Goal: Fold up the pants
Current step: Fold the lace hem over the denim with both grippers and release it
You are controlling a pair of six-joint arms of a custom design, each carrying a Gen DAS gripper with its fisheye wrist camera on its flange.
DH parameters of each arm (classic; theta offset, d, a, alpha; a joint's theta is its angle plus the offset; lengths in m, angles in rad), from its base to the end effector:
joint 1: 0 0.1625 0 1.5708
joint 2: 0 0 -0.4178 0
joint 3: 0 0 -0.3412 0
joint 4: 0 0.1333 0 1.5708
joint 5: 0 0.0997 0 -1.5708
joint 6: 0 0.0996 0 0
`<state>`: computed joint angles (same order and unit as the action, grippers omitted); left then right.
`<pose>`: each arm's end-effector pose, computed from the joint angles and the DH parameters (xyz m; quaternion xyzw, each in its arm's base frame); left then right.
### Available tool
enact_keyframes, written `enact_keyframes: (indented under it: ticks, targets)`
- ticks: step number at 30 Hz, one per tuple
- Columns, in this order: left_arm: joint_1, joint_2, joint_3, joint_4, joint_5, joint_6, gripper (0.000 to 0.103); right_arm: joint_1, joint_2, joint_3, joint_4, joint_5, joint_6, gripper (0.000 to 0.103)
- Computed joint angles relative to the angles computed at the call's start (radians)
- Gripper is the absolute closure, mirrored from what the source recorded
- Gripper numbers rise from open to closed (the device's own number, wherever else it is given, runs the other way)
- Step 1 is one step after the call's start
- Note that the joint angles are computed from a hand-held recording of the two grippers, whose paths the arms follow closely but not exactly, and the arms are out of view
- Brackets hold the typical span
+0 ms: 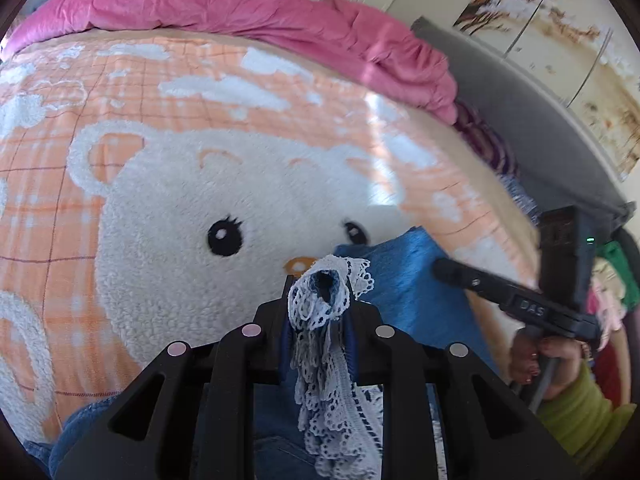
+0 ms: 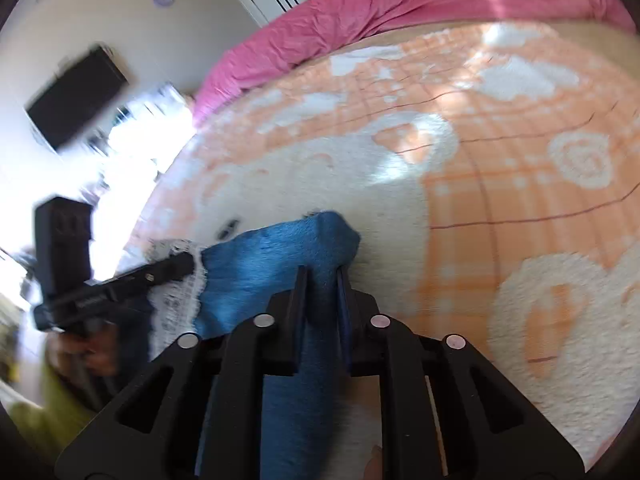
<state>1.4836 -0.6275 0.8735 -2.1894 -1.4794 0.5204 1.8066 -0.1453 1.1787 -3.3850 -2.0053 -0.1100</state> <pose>0.0723 -0.8075 0.2686 0.2856 0.9392 -0.1711 0.0836 0.2576 -0.6811 -0.0641 0.0746 -0.9037 0.3834 0.1756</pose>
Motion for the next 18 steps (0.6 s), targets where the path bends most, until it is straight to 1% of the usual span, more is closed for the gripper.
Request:
enact_keyframes:
  ticks: [1, 2, 3, 5, 6, 7, 8, 10, 12, 15, 18]
  targets:
    - [-0.001, 0.005, -0.001, -0.007, 0.025, -0.001, 0.077, 0.01, 0.022, -0.035, 0.022, -0.063, -0.027, 0.085]
    - [-0.002, 0.009, -0.003, -0.012, 0.042, -0.001, 0.072, 0.015, 0.035, -0.054, 0.036, -0.1, -0.038, 0.081]
    - [0.0, 0.011, -0.01, -0.012, 0.047, -0.006, 0.07, 0.017, 0.042, -0.063, 0.038, -0.121, -0.044, 0.078]
    - [0.004, 0.004, -0.014, -0.009, 0.04, -0.018, 0.067, 0.015, 0.032, -0.03, 0.001, -0.116, -0.045, 0.075]
    - [0.004, -0.004, -0.005, -0.019, 0.045, -0.027, 0.063, 0.017, 0.023, -0.007, -0.02, -0.115, -0.039, 0.066]
    - [0.003, -0.02, 0.014, -0.039, 0.046, -0.037, 0.055, 0.02, 0.011, 0.022, -0.051, -0.106, -0.039, 0.061]
    - [0.002, -0.038, 0.035, -0.057, 0.043, -0.044, 0.052, 0.024, -0.001, 0.055, -0.084, -0.098, -0.044, 0.061]
    - [-0.001, -0.089, 0.115, -0.118, 0.031, -0.043, 0.052, 0.038, -0.023, 0.119, -0.145, -0.1, -0.057, 0.057]
    - [0.004, -0.147, 0.204, -0.166, 0.023, -0.053, 0.049, 0.05, -0.037, 0.171, -0.19, -0.094, -0.06, 0.054]
    - [0.012, -0.225, 0.32, -0.201, 0.017, -0.079, 0.048, 0.064, -0.06, 0.251, -0.226, -0.081, -0.044, 0.052]
    - [0.025, -0.294, 0.419, -0.206, -0.009, -0.116, 0.048, 0.082, -0.067, 0.289, -0.24, -0.087, -0.042, 0.049]
